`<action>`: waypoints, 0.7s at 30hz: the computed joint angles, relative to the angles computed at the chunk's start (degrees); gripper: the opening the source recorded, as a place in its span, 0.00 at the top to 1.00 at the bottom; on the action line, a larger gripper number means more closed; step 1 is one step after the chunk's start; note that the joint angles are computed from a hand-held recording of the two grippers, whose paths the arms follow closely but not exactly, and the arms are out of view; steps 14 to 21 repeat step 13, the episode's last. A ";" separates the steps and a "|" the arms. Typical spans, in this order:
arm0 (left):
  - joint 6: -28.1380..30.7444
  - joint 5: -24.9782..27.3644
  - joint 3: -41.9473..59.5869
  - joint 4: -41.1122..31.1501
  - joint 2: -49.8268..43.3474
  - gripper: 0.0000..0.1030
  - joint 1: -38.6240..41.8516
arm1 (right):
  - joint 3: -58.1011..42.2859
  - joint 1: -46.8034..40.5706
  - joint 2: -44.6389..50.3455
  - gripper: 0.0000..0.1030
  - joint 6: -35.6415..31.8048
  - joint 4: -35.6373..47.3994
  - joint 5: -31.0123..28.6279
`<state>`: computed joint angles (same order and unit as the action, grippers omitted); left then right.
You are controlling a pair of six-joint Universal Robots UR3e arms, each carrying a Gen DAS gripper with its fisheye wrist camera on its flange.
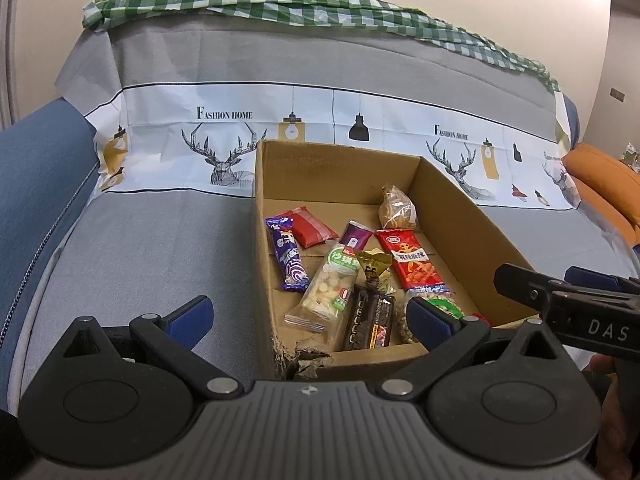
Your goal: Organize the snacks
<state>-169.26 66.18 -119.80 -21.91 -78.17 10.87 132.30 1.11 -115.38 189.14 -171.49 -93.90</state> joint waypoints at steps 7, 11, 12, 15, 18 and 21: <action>0.76 -0.80 -0.18 -0.04 0.22 0.00 0.52 | -0.07 0.02 0.00 0.01 0.03 0.08 -0.01; 1.34 -1.63 -0.90 0.82 0.53 0.00 0.98 | 0.08 0.07 0.13 0.01 0.16 -0.18 -0.12; 1.44 -1.92 -1.16 1.03 0.72 0.00 1.19 | 0.12 -0.01 0.10 0.01 0.21 -0.14 -0.10; 1.54 -2.18 -1.56 1.28 1.01 0.00 1.47 | 0.08 0.15 0.27 0.01 0.36 -0.15 -0.34; 1.54 -2.18 -1.56 1.28 1.01 0.00 1.47 | 0.08 0.15 0.27 0.01 0.36 -0.15 -0.34; 1.54 -2.18 -1.56 1.28 1.01 0.00 1.47 | 0.08 0.15 0.27 0.01 0.36 -0.15 -0.34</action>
